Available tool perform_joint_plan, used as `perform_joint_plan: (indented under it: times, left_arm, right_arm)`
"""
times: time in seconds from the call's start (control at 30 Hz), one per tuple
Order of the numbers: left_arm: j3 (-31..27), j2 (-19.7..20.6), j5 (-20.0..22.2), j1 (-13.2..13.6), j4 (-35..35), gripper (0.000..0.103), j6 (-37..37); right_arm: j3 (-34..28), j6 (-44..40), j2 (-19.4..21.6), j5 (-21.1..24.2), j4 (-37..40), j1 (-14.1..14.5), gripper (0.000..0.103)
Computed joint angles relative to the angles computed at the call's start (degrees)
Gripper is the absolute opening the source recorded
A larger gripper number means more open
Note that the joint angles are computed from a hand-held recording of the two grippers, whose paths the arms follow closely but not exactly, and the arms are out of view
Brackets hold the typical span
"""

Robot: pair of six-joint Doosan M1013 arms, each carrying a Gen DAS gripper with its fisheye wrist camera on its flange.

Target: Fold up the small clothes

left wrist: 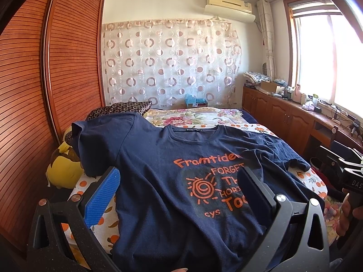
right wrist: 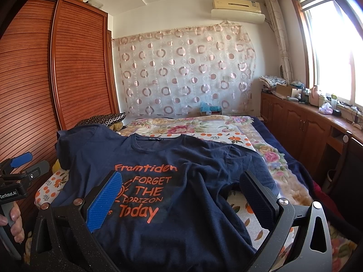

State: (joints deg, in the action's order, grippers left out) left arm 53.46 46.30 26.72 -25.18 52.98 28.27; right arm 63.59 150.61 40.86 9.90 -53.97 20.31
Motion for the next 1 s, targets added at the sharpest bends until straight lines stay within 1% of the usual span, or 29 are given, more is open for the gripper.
perform_joint_plan:
  times: [0.4, 1.0]
  left_arm:
    - [0.4, -0.2, -0.2, -0.1, 1.2, 0.103, -1.2]
    - [0.0, -0.3, -0.4, 0.1, 0.5, 0.103, -0.1]
  right_arm:
    - [0.2, 0.0, 0.0, -0.1, 0.2, 0.1, 0.103]
    - [0.1, -1.4, 0.0, -0.1, 1.7, 0.1, 0.103]
